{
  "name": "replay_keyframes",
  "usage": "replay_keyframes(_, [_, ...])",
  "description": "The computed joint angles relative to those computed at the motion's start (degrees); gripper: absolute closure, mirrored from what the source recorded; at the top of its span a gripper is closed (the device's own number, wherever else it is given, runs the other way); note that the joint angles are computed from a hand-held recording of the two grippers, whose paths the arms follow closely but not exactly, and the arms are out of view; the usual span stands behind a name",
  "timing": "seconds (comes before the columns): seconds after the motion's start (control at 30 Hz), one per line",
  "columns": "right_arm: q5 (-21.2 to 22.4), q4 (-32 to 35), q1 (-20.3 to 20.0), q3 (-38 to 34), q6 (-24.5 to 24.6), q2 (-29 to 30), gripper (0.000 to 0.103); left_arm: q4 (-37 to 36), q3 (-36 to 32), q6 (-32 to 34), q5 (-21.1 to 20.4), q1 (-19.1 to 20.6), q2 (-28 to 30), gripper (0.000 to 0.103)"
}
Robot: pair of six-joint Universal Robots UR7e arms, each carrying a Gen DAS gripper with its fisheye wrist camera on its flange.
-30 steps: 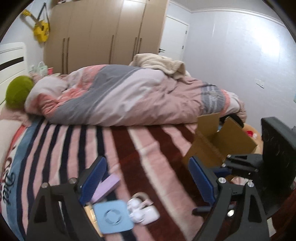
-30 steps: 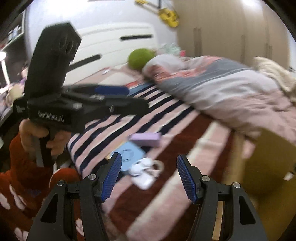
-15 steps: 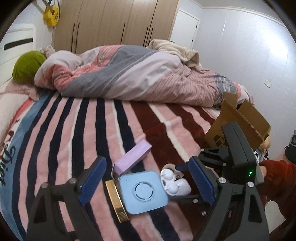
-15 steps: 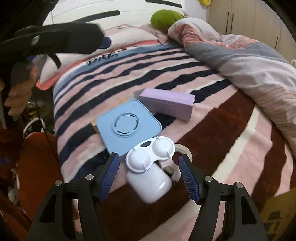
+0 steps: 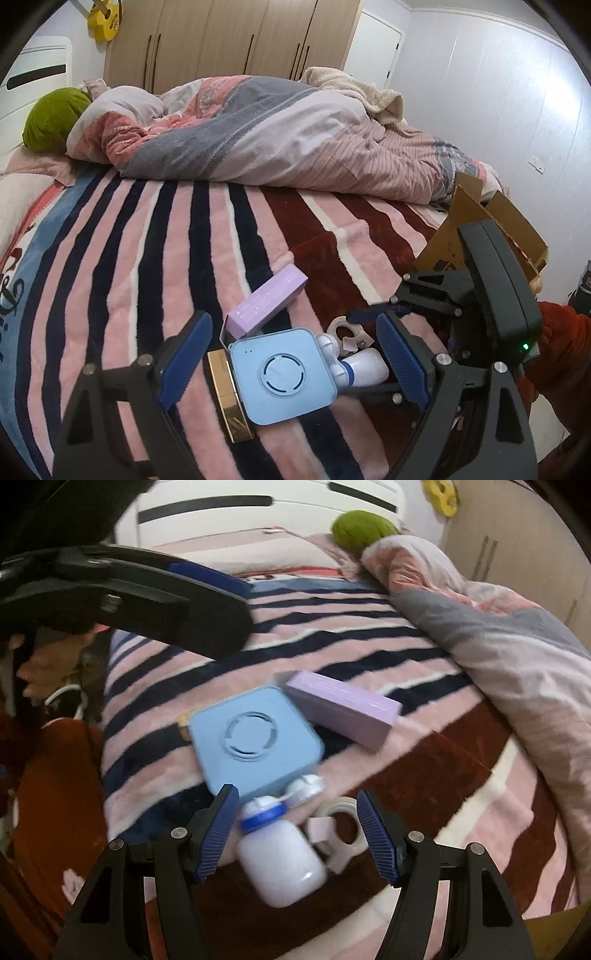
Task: Organize rigid objects
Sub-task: 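Grasp the white contact-lens case with blue caps with the right gripper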
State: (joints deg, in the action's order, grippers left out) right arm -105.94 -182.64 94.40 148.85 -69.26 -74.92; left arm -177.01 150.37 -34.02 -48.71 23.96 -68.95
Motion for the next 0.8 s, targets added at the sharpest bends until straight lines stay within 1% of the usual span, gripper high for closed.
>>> replay_keyframes(0.07, [-1.0,1.7,0.8,-0.1,-0.7,0.2,0.044,0.3,-0.1,-0.4,0.0,-0.1,-0.1,0.014])
replay_keyframes(0.17, [-3.4,0.7,1.8,-0.7,-2.5,2.7,0.045,0.0,0.2,-0.3,-0.2,0.1,-0.7,0.014])
replay_keyframes(0.27, [-4.8,3.3,1.8,-2.4,-2.2,3.9,0.045,1.1,0.6,-0.8,0.2,-0.4,-1.5,0.014])
replay_keyframes(0.37, [-4.6,5.1,1.6,-3.0,-3.3,3.8,0.044,2.4,1.3,-1.6,0.3,-0.6,-2.7,0.014])
replay_keyframes(0.43, [-3.8,7.3,1.1,-3.5,-2.5,3.4,0.044,1.2,2.2,-1.5,-0.7,-0.3,-3.7,0.014])
replay_keyframes(0.47, [-3.6,7.1,0.9,-3.8,-2.5,3.8,0.044,0.9,2.5,-1.5,-1.1,-0.1,-4.1,0.014])
replay_keyframes(0.5, [-3.3,6.7,0.7,-3.8,-2.7,4.1,0.046,0.6,2.9,-1.6,-1.4,0.1,-4.5,0.014])
replay_keyframes(0.53, [-2.8,6.3,0.4,-3.5,-3.2,4.1,0.051,0.8,3.2,-1.9,-1.5,0.2,-5.0,0.014])
replay_keyframes(0.57, [-2.8,5.5,0.3,-3.2,-3.3,4.3,0.064,1.2,3.2,-2.3,-1.5,0.2,-5.1,0.014])
replay_keyframes(0.6, [-2.8,4.3,0.3,-2.9,-3.2,4.5,0.080,1.8,3.2,-2.7,-1.4,0.2,-5.4,0.014])
replay_keyframes(0.7, [-2.5,5.6,-0.1,-3.1,-2.1,3.8,0.081,2.2,3.1,-2.9,-1.5,0.1,-5.1,0.014])
replay_keyframes(0.8, [-2.1,4.7,-0.1,-2.7,-1.4,3.3,0.081,2.3,3.0,-2.7,-1.6,-0.2,-4.9,0.014])
